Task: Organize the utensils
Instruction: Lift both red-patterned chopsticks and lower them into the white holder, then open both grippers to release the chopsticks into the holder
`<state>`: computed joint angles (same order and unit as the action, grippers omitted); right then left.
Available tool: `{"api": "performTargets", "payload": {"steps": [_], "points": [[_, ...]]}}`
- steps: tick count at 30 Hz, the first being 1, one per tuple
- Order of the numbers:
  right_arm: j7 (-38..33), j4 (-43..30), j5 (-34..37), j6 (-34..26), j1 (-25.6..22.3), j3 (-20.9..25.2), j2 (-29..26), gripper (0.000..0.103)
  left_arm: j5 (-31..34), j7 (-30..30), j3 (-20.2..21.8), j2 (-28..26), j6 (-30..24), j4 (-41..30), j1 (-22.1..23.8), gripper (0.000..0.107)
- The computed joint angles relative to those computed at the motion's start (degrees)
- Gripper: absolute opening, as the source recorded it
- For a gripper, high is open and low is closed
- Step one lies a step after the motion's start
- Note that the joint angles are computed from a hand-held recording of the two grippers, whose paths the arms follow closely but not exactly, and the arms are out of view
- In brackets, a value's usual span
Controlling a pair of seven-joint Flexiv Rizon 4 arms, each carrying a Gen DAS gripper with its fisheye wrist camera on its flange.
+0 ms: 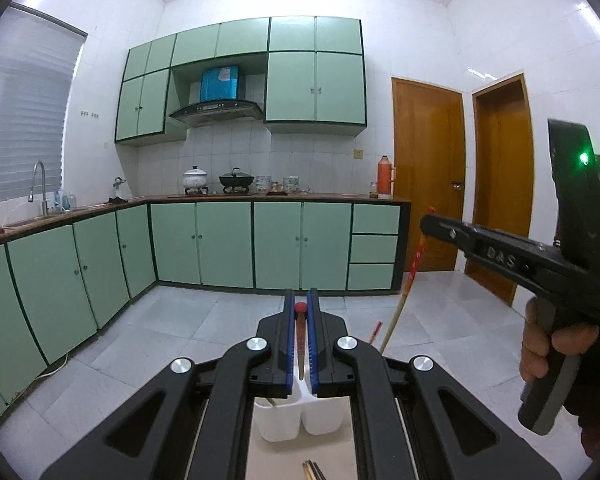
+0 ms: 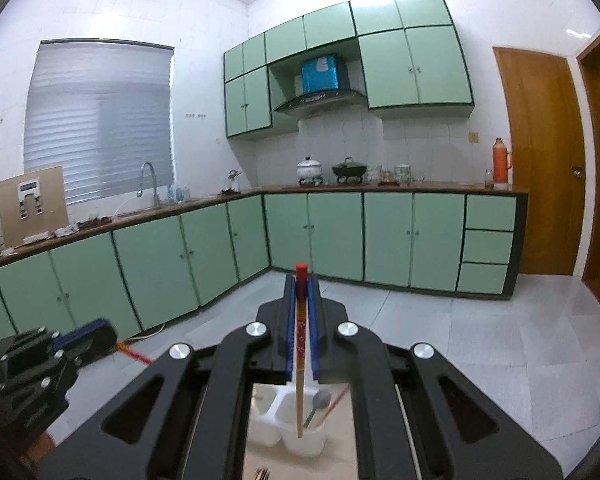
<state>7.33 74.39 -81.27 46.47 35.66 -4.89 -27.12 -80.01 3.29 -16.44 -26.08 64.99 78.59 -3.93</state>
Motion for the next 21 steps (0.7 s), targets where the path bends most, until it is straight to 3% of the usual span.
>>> {"api": "performTargets", "payload": {"steps": [9, 14, 18, 21], "points": [[-2.55, -6.55, 6.52, 3.53, -2.18, -3.39, -8.00, 0.005, 16.43, -13.86, -0.25, -8.70, 0.23, -9.46, 0.13, 0.006], [-3.95, -6.47, 11.55, 6.16, -2.33, -4.42, -9.96, 0.006, 24.92, -20.67, -0.23, -12.11, -1.06, -12.76, 0.28, 0.006], [-3.69, -4.03, 10.70, 5.33, -0.80, -5.82, -8.73, 0.024, 28.23, -24.36, -1.89, -13.12, -1.53, -13.37, 1.81, 0.010], [-1.71, -1.22, 7.59, 3.97, 0.08, -5.93, -6.53, 0.028, 26.79, -22.57, -4.76, -11.87, 0.20, -10.99, 3.83, 0.019]]}}
